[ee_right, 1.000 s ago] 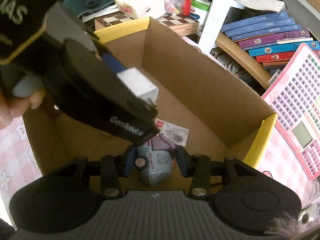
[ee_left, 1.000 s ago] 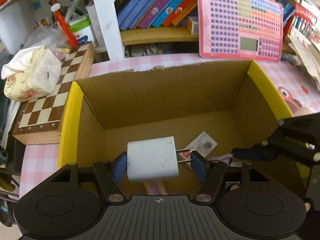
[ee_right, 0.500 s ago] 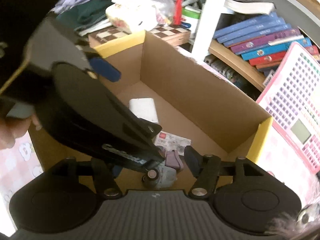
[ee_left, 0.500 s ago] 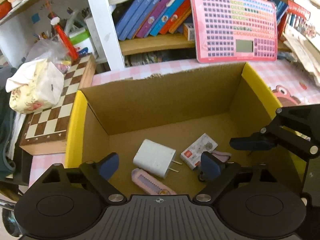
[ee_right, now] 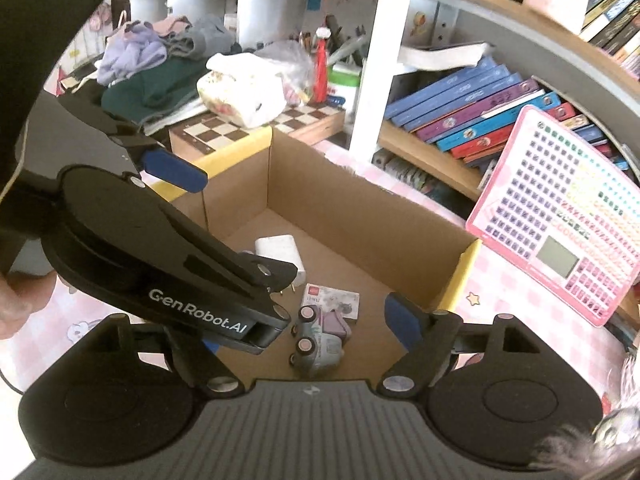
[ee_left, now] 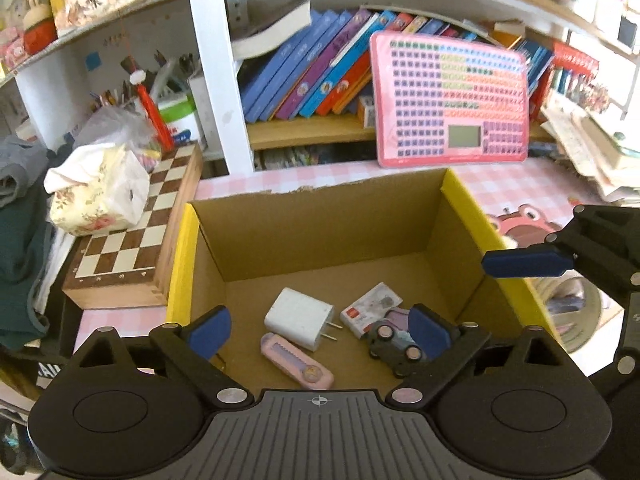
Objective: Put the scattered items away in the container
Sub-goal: 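Open the left tool dropping the plug while the right releases the car, then withdraw both open tools from the box toward the tape roll and spray bottle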
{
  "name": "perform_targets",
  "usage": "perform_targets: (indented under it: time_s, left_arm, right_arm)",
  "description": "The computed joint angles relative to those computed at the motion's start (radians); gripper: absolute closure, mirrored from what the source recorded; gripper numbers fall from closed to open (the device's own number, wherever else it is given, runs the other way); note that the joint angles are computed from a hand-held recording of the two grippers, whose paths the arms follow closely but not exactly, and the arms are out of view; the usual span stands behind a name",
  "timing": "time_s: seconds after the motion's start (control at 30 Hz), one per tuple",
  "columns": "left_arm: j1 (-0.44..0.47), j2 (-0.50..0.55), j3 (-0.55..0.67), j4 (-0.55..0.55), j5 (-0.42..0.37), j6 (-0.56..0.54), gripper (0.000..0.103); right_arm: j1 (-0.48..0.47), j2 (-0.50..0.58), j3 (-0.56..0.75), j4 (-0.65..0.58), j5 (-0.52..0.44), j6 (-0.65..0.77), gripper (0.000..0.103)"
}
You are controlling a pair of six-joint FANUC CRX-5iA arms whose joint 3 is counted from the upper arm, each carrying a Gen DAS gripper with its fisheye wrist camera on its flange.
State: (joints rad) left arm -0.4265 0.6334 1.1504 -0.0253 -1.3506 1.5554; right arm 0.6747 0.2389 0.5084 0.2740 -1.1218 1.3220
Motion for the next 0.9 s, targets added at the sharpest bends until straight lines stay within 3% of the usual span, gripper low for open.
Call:
perform_targets:
  time_s: [0.3,0.9]
  left_arm:
    - [0.001,-0.184,-0.269,0.009,0.151,0.006,0.003]
    - [-0.031,-0.438,-0.577,-0.041,0.228,-0.011,0.002]
  right_arm:
    - [0.073,-0.109,-0.145,0.122,0.049,-0.149,0.019]
    - [0.258,-0.295,-0.398,0.309,-0.025,-0.509,0.018]
